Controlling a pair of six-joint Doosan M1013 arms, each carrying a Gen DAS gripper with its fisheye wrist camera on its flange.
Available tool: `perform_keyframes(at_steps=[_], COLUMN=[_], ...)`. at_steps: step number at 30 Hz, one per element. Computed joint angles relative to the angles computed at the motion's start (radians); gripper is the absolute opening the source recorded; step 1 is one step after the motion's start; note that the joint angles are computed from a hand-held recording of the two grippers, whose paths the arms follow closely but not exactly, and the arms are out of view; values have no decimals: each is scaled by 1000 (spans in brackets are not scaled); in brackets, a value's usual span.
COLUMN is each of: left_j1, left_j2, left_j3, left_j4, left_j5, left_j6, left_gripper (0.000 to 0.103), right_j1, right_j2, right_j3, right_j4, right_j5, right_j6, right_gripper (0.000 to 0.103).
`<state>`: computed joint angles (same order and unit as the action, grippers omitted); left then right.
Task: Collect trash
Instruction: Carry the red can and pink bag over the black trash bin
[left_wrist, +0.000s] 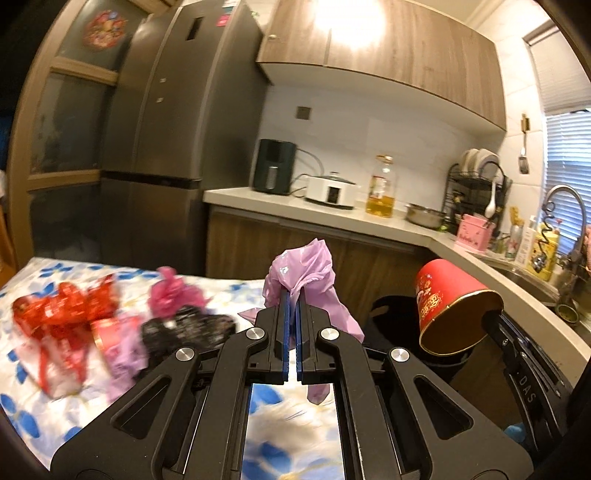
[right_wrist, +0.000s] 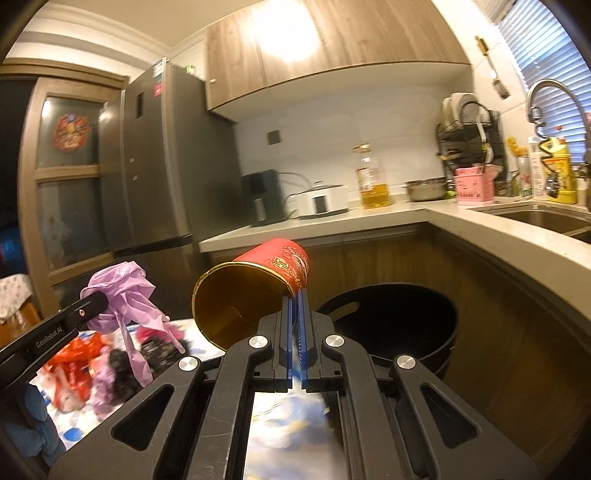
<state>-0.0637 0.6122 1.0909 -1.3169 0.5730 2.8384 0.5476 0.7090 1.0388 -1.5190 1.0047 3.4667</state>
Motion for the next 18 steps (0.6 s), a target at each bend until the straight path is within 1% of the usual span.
perform_keyframes(at_steps=[4, 7, 13, 18], left_j1=[-28, -47, -80, -101], left_j2=[8, 15, 35, 63], left_j3=[-15, -29, -64, -107], left_j4=[-18, -27, -18, 21], left_j5=[23, 39, 51, 63], left_j6=[36, 51, 48, 16], left_gripper=[1, 1, 1, 1], right_j1=[-13, -23, -39, -52], right_j2=[-15, -26, -30, -23], right_j3=[26, 45, 53, 41], right_j4=[-4, -4, 6, 24], right_j5=[50, 74, 126, 153], right_j6=[29, 65, 81, 72], right_gripper=[4, 4, 4, 3])
